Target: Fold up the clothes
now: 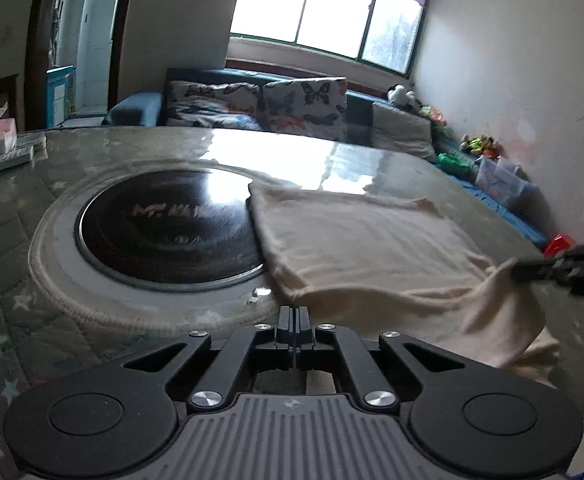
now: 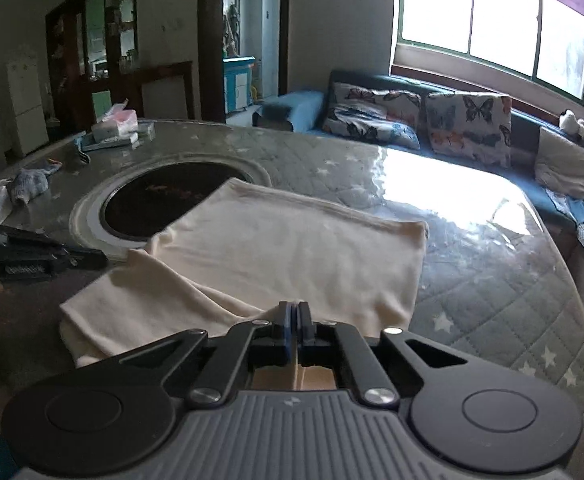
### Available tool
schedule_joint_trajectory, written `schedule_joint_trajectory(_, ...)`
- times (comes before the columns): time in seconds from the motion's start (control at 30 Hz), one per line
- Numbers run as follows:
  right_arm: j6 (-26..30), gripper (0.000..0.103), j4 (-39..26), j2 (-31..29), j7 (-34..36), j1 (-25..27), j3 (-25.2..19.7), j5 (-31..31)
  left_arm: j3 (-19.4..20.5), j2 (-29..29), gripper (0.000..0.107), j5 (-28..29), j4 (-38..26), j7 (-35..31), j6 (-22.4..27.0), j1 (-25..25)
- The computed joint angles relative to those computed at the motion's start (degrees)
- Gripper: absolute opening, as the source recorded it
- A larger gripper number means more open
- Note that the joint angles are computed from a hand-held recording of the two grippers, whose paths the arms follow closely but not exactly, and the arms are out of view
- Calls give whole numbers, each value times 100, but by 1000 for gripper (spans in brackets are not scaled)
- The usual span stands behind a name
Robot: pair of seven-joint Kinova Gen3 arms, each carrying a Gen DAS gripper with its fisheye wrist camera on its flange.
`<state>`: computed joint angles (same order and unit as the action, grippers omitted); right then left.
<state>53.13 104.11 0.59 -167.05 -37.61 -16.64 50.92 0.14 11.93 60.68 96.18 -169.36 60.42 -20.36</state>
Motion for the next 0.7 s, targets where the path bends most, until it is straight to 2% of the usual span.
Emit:
schedule_joint_trajectory(0.1, -15, 2, 63, 26, -16, 23, 23, -130, 71, 70, 11, 59, -132, -168, 178, -18)
schedule_joint_trajectory(0.17, -33, 2, 106, 4, -81, 22, 23, -146, 98, 42, 28, 16, -103, -238, -33, 109)
schedule_joint_trajectory(0.2, -31, 2, 126, -10, -128, 17, 14, -132, 111, 44, 29, -31, -103, -213, -128, 170)
schedule_joint_trajectory(0.4, -103, 2, 150, -42, -61, 62, 6, -137, 206, 163, 27, -239, -165, 7, -335, 317)
schedule_joint_trajectory(0.43, -116, 2, 146, -42, -57, 70, 7, -127, 218, 199, 16, -227, -189, 25, -310, 302)
schedule_joint_trajectory(0.47, -128, 2, 144, -42, -66, 75, 6, -109, 229, 226, 10, -209, -204, 27, -292, 283)
schedule_joint_trajectory(0.7, 82, 2, 193, -142, -637, -34, -131, 487, 168, 170, 7, 153, -34, -50, -389, 111)
